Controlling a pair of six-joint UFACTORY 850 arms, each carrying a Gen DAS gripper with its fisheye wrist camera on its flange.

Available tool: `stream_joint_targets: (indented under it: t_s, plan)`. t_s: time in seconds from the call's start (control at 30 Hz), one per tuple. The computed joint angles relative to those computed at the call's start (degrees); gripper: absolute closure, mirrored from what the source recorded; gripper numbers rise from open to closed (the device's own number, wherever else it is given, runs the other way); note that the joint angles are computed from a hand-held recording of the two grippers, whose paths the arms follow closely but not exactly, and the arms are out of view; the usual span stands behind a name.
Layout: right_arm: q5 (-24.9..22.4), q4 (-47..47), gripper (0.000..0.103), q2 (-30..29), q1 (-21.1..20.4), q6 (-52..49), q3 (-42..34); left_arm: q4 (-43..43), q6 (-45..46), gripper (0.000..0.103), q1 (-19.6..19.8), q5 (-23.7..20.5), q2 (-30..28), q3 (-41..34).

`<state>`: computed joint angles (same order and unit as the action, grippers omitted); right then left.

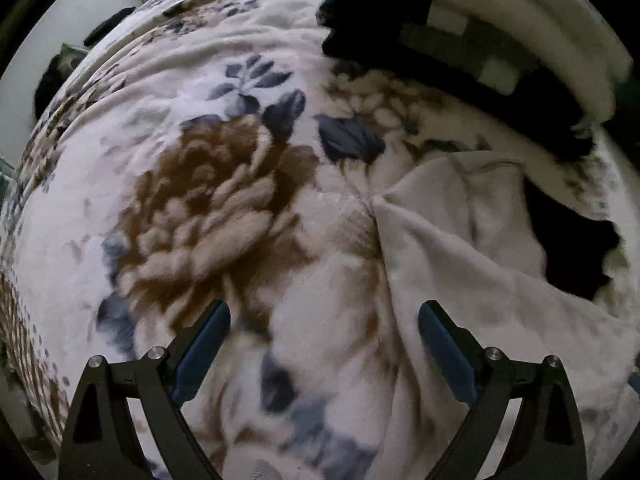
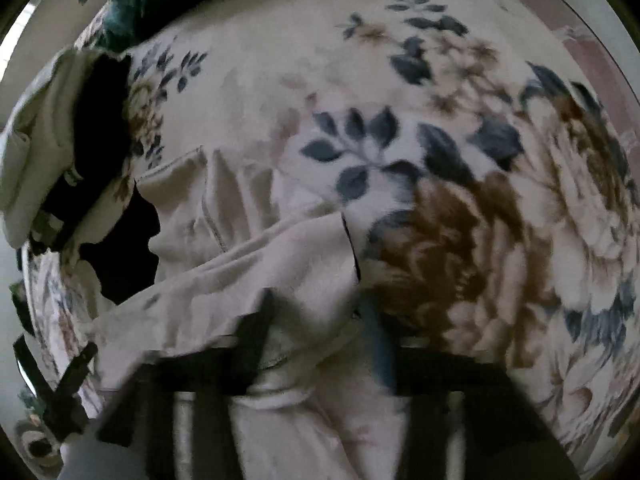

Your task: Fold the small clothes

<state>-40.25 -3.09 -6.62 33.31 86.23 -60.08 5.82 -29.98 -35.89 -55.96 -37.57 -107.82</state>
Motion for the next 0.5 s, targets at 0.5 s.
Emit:
stream_joint_targets:
  t_s: [0.5]
  plan:
    - [4.5, 32.8, 0.037, 5.4, 21.2, -8.1, 9.4, -22.7, 19.9, 0.008, -0.4, -11.5, 26.1, 35.6]
